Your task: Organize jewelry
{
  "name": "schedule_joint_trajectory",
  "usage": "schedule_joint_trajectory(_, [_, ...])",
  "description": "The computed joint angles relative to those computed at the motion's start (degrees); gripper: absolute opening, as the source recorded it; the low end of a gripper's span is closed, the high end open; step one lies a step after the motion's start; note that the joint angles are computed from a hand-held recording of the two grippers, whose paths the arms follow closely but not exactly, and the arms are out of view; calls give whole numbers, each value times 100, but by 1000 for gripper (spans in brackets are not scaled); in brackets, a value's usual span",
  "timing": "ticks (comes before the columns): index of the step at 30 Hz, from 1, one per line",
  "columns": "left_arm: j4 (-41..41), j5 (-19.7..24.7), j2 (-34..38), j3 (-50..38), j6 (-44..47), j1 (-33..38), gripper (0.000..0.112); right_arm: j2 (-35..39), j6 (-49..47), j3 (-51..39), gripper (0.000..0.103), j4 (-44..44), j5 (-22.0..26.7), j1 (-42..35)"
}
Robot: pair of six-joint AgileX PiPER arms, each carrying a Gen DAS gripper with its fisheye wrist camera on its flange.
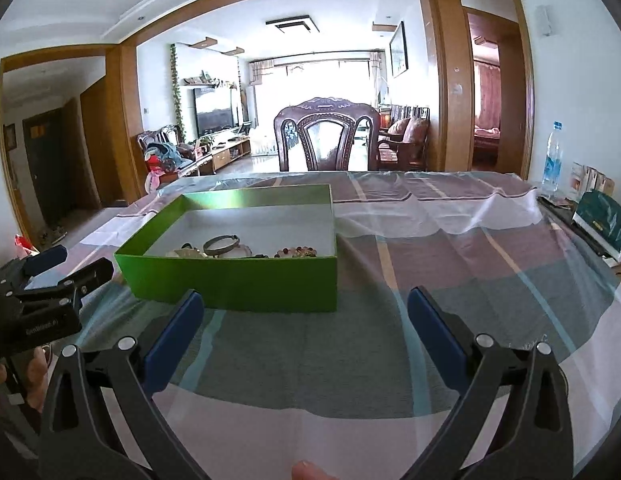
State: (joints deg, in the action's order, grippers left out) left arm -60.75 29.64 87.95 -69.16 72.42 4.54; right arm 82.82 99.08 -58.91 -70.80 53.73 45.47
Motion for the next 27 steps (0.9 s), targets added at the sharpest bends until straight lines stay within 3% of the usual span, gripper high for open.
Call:
schedule_joint_trajectory(4, [-153,-136,-97,157,315,-84,99,83,-25,-38,100,-86,177,156])
schedule_joint_trajectory(27, [207,-60,-54,107,-14,-141,99,188,-88,-83,100,-72,206,224])
